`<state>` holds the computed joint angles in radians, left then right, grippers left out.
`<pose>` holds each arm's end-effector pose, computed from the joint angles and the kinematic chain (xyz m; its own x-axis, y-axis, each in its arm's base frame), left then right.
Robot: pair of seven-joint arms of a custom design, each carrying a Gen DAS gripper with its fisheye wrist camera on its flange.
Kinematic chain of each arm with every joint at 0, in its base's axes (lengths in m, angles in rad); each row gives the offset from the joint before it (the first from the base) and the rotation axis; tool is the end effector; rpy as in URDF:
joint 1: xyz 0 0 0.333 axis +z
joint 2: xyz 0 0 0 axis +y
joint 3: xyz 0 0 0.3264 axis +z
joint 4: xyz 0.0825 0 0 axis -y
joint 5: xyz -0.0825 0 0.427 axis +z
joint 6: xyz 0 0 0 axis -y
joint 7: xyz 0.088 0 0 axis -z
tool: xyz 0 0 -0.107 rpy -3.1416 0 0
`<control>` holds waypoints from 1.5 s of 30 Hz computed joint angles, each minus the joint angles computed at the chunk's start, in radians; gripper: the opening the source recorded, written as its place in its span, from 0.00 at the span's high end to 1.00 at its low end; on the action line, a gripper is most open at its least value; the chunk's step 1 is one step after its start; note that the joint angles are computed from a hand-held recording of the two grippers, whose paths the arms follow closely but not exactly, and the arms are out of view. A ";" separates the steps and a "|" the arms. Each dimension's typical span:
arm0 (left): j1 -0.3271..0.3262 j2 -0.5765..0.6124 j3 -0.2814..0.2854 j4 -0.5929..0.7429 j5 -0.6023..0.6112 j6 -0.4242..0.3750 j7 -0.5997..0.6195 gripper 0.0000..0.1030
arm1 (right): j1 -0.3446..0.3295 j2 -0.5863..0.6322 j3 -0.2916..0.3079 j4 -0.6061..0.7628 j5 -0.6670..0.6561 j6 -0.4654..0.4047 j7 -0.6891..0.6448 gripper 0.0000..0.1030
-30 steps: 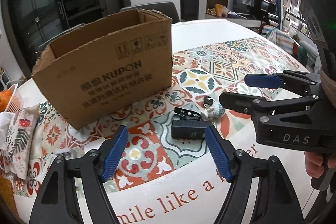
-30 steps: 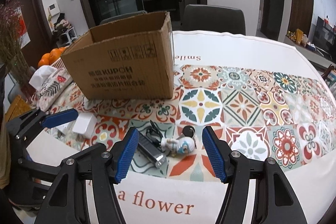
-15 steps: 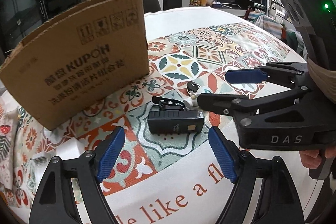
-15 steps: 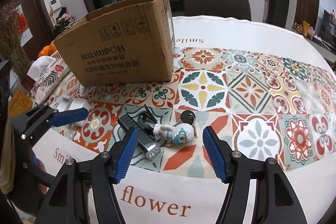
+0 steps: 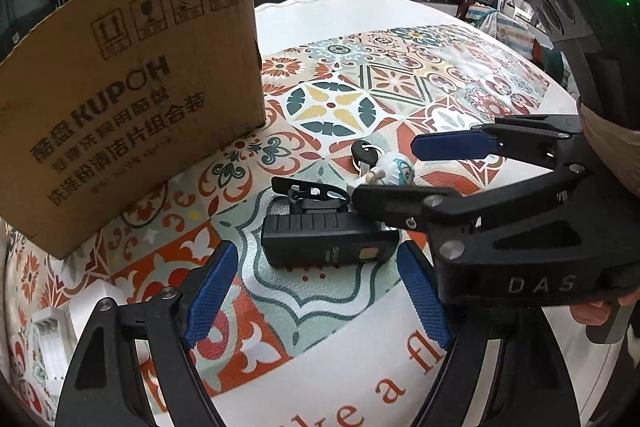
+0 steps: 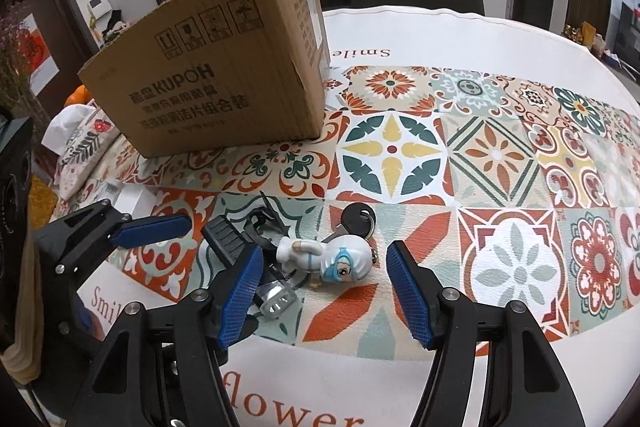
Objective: Organize rigid objects
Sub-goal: 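Lower the left tool over the black clip device while the right tool reaches the white figurine, then close the left tool on the black device while the right tool grips the white figurine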
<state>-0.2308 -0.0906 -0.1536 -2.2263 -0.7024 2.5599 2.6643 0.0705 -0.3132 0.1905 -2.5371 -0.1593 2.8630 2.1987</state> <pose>0.5408 -0.2097 0.4419 -0.8270 -0.5617 0.0226 -0.4645 0.6602 -0.5903 0.4822 0.1395 0.4377 -0.1535 -0.9700 -0.1884 -0.7866 0.2354 -0.5709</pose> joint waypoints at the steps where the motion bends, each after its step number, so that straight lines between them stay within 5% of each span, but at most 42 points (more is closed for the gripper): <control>1: -0.001 0.005 0.001 0.005 -0.008 -0.004 0.008 0.21 | 0.001 0.006 -0.001 0.004 0.001 -0.003 -0.001 0.37; 19: 0.014 0.064 -0.035 0.053 -0.022 0.018 -0.070 0.18 | -0.013 0.014 -0.014 0.002 -0.004 0.017 0.008 0.37; 29: 0.025 0.052 -0.032 0.021 -0.018 0.053 -0.108 0.32 | -0.052 0.004 0.026 -0.002 -0.071 0.020 0.064 0.37; 37: 0.034 0.029 -0.011 0.012 -0.057 0.007 -0.126 0.27 | -0.092 -0.006 0.077 0.009 -0.209 -0.013 0.162 0.37; 45: 0.000 -0.006 -0.021 -0.032 -0.050 0.098 -0.258 0.25 | -0.027 -0.038 -0.005 -0.044 -0.077 0.064 0.056 0.37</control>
